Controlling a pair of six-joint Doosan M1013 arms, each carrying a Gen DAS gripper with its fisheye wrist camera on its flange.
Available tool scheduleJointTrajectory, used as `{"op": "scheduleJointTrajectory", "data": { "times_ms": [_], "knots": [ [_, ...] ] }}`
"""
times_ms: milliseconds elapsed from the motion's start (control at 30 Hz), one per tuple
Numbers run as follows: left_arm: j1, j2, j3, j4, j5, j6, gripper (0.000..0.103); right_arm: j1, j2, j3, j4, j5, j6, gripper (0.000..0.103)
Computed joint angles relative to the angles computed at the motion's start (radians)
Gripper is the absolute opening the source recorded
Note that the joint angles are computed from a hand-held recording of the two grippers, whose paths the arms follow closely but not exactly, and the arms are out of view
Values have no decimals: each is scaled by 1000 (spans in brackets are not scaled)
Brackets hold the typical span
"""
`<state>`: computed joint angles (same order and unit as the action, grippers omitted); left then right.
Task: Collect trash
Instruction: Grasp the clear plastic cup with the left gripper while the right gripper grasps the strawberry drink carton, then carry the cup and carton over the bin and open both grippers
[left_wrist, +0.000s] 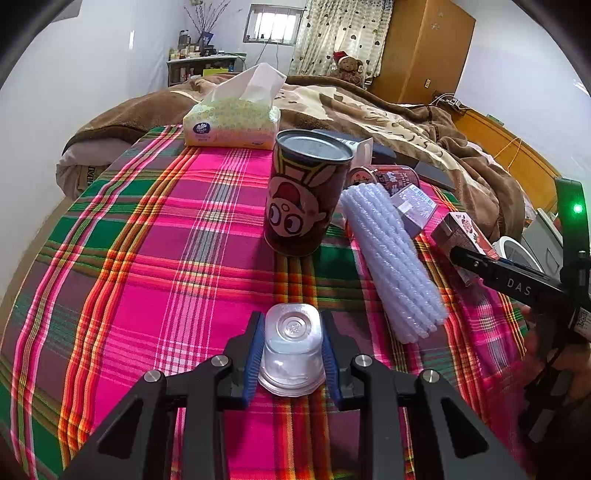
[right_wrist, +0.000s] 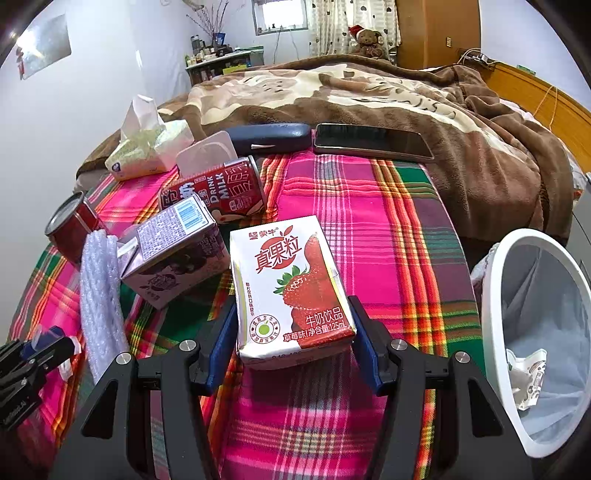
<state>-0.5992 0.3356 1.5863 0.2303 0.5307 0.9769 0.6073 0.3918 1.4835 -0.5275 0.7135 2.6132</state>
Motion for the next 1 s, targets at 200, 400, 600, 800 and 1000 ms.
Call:
{"op": "scheduleJointTrajectory", "data": {
  "times_ms": [200,400,600,800,1000],
  "knots": [
    [-13,-9,-5,37,1,-30,30,1,-24,28,-17,-26,33,58],
    [-31,-14,-20,47,-3,-20,30,-2,-56,61,-40,-46,72,58],
    [-59,-8,-51,69,1,-9,30,-7,-91,97,-79,-58,123,58],
    [-86,5,-89,51,-10,42,30,-11,-135,139,-153,-57,208,58],
    [-116,29,-142,23,-13,106,30,-20,-172,178,-214,-33,280,58]
  ]
}}
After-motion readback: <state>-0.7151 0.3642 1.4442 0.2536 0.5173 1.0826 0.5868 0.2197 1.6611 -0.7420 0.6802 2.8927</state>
